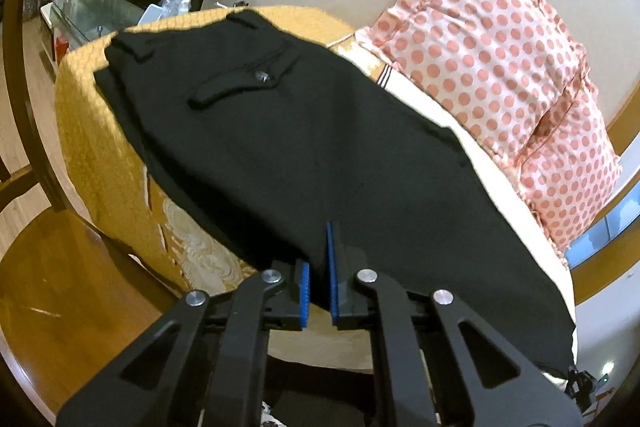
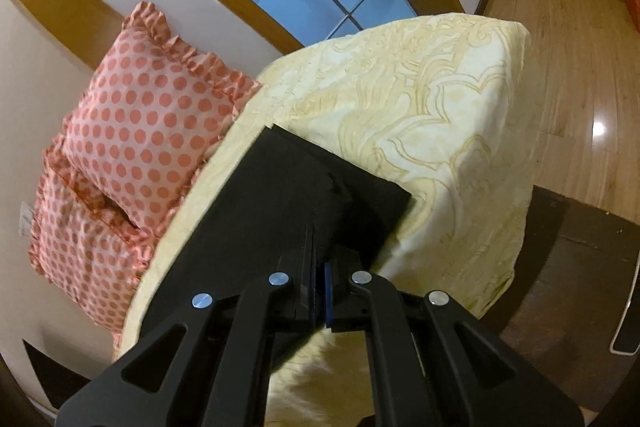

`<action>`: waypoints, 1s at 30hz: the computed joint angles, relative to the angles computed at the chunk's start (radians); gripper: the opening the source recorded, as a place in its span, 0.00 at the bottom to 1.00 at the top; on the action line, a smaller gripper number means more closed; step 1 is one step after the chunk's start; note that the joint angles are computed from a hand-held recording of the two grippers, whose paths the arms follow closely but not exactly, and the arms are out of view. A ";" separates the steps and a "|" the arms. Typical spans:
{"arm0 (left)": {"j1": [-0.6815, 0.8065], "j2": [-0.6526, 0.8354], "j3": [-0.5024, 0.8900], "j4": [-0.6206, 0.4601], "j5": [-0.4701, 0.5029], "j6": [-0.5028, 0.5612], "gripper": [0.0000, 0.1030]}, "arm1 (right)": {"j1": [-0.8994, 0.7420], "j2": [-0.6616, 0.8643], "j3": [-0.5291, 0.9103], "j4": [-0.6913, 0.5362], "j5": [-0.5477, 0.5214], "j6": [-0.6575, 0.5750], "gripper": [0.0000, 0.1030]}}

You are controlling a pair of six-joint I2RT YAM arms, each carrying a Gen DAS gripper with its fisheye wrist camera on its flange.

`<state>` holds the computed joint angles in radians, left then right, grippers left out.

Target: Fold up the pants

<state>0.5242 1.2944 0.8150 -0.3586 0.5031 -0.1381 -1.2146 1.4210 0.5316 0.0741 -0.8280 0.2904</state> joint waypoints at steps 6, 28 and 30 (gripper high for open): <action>0.011 -0.147 -0.077 0.087 -0.120 -0.012 0.53 | -0.039 -0.089 -0.025 0.000 0.063 -0.018 0.51; -0.208 -0.003 -0.080 0.268 -0.187 0.021 0.85 | 0.053 -0.144 -0.248 0.326 -0.005 0.014 0.23; -0.202 -0.003 -0.090 0.280 -0.163 0.039 0.88 | 0.029 -0.050 -0.222 0.392 -0.032 0.117 0.10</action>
